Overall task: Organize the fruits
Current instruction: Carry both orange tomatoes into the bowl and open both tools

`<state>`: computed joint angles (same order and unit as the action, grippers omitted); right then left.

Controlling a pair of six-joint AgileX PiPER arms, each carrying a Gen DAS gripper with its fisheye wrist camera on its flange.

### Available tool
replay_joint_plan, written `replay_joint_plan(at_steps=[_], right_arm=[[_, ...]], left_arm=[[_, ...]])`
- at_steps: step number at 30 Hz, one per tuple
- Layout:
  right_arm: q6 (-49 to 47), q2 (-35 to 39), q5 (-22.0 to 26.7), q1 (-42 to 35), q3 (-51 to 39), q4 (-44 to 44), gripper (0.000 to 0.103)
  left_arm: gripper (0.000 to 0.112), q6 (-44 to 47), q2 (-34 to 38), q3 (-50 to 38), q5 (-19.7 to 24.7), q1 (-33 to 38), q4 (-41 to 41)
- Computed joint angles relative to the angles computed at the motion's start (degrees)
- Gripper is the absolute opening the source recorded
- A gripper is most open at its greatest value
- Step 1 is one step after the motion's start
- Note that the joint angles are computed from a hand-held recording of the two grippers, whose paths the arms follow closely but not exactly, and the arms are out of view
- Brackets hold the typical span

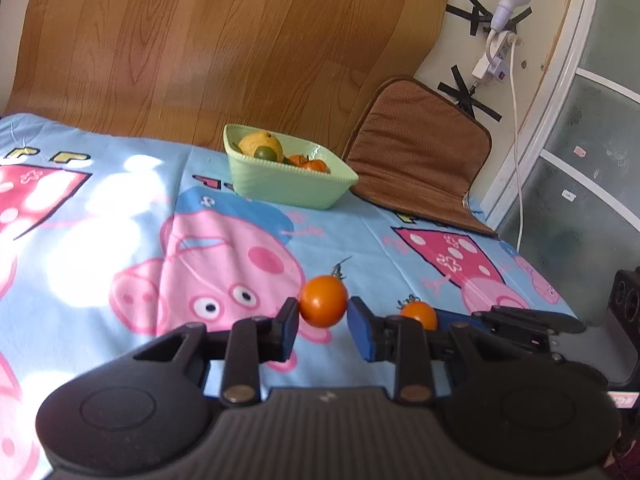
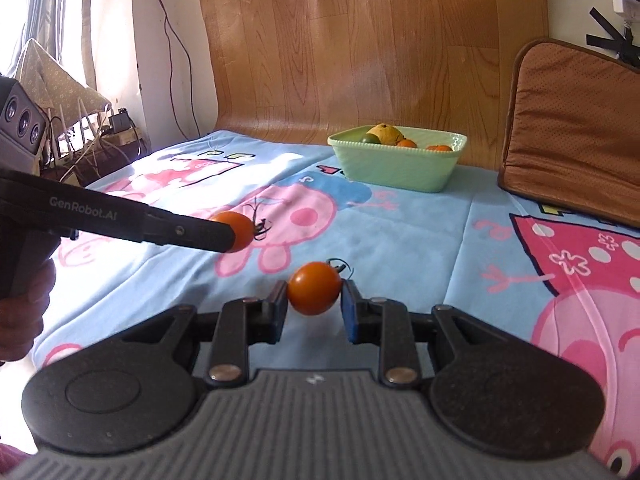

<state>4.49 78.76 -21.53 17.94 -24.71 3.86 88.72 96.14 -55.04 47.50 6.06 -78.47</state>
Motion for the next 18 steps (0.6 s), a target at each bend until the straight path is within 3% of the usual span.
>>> replay_joint_plan(at_steps=[5,10,14,18], right_arm=[[15.07,5.16,0.57,-7.94,-7.86,-18.17,0.031],[24.37,12.35,1.66,-12.77,-20.01,-28.64,0.031],[26.16,20.25,3.49,-15.05,-31.30,-31.01,0.031],[30.98,28.14,6.88,-17.13,-41.25,-35.91,0.031]], left_arm=[[0.028,-3.82,4.84,-10.57,-2.33,-3.24,0.05],[0.028,-12.91,14.93,-28.78,-4.18,-7.94,4.01],[0.028,-25.27,25.52,-46.90,-6.14,-12.57,13.79],[0.028,-39.86,37.38,-66.31,-4.10,-15.86,26.80]])
